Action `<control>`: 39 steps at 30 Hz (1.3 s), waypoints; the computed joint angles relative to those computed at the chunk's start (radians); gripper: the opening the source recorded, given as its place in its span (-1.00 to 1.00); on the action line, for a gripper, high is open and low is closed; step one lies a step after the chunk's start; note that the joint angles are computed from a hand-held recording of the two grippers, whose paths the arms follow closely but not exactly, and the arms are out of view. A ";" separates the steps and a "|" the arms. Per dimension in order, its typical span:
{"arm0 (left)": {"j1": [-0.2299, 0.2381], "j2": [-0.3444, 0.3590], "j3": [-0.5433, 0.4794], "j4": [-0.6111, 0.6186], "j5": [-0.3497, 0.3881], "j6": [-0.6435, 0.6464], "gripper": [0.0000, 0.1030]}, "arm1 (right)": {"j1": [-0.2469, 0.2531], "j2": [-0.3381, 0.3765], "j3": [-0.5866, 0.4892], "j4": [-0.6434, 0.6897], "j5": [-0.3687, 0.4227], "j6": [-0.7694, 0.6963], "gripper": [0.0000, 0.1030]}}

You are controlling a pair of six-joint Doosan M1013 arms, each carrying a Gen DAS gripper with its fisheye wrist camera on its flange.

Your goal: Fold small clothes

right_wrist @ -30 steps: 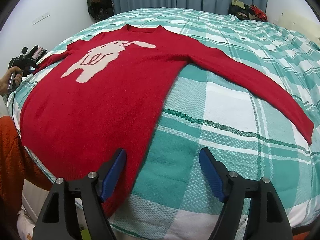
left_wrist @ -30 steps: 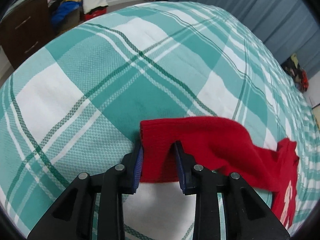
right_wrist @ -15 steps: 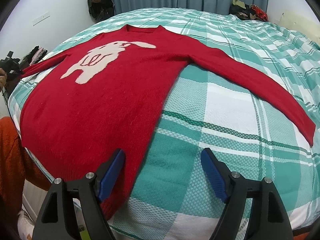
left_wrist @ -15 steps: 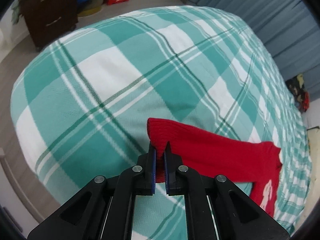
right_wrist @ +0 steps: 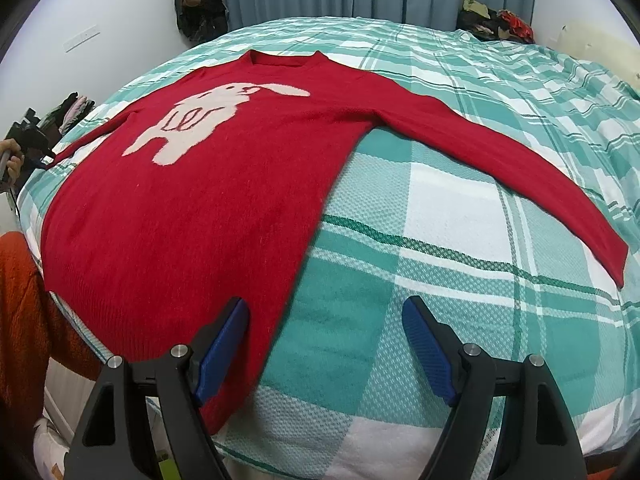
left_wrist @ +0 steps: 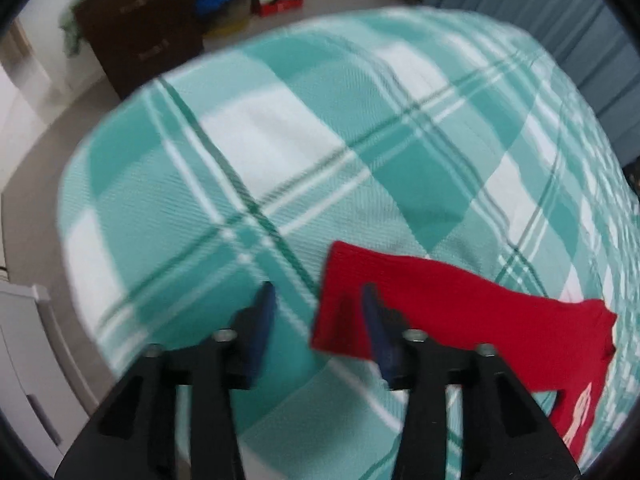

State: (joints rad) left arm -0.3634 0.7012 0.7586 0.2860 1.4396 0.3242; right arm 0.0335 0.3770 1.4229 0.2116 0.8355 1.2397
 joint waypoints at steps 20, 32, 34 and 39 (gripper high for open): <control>-0.052 0.124 -0.159 0.060 0.156 0.218 0.00 | -0.004 0.003 0.001 0.021 0.004 -0.016 0.61; -0.093 0.184 -0.308 0.164 0.099 0.299 0.63 | -0.006 0.007 -0.006 0.027 0.012 -0.009 0.63; -0.093 0.204 -0.336 0.170 0.110 0.342 0.64 | -0.006 0.005 -0.004 0.024 0.010 -0.009 0.63; -0.073 0.264 -0.404 0.154 0.332 0.341 0.65 | -0.007 0.000 0.004 0.021 0.007 -0.015 0.64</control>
State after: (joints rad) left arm -0.4361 0.9657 0.3548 0.4403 1.7713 0.6655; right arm 0.0268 0.3773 1.4266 0.2326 0.8424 1.2248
